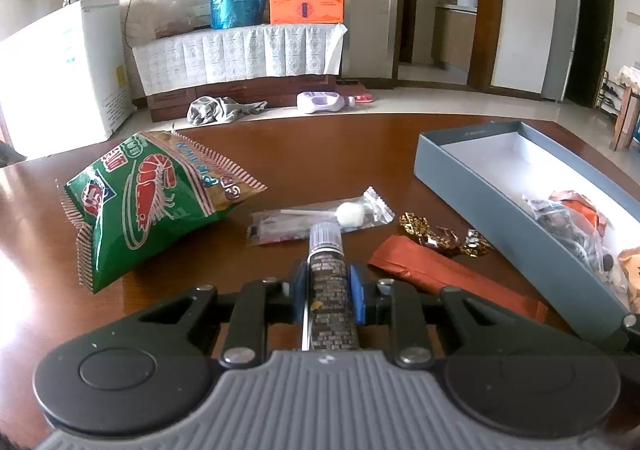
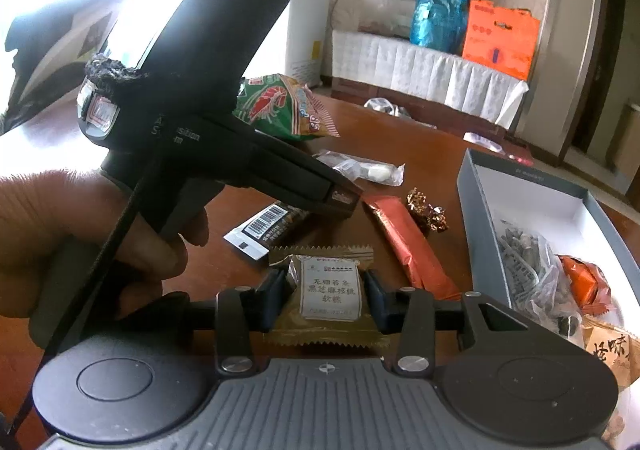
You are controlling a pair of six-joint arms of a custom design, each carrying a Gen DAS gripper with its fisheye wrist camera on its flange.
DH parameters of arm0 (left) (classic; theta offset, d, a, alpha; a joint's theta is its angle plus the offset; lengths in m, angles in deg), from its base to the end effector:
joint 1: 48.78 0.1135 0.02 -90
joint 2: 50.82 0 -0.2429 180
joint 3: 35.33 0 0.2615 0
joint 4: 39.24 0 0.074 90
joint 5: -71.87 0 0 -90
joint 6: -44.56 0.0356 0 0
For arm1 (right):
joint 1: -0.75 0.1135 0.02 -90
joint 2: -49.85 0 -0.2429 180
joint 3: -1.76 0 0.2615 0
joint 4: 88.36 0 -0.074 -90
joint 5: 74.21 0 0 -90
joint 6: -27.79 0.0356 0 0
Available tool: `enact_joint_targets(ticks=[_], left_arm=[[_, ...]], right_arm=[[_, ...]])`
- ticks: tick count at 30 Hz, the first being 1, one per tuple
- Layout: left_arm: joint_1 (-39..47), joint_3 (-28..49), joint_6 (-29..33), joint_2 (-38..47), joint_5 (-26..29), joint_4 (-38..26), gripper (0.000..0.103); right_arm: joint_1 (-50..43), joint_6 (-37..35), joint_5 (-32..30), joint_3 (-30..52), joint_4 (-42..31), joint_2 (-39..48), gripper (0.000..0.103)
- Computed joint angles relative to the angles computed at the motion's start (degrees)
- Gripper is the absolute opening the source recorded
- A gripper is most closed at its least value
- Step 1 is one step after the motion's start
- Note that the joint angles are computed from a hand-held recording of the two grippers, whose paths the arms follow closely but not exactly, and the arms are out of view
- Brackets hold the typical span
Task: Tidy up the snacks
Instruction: 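Hold grey-capped tube in left tool while right tool holds tan biscuit packet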
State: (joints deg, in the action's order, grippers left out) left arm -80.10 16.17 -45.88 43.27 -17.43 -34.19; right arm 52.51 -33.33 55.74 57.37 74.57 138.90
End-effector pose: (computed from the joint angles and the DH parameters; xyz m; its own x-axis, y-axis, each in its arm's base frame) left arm 0.2704 -0.1650 0.1120 -0.5246 0.3102 -0.7928 0.5240 0.8516 -0.0135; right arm 0.2028 0.2204 0.1341 -0.5870 -0.1467 -0.7962 -0.0752 0.9891 -0.1268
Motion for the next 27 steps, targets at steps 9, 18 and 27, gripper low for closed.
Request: enact_joint_targets(ticks=[9, 18, 27], left_arm=[[0.66, -0.31, -0.15, -0.44, -1.94, 0.22, 0.021], [1.38, -0.70, 0.07, -1.71, -2.59, -0.06, 0.021], [1.87, -1.09, 0.16, -2.23, -2.75, 0.21, 0.021]], right_arm=[[-0.80, -1.36, -0.43, -0.42, 0.66, -0.97, 0.043], [0.13, -1.17, 0.31, -1.89, 1.40, -1.96, 0.043], [0.77, -1.13, 0.72, -2.28, 1.34, -2.84, 0.043]])
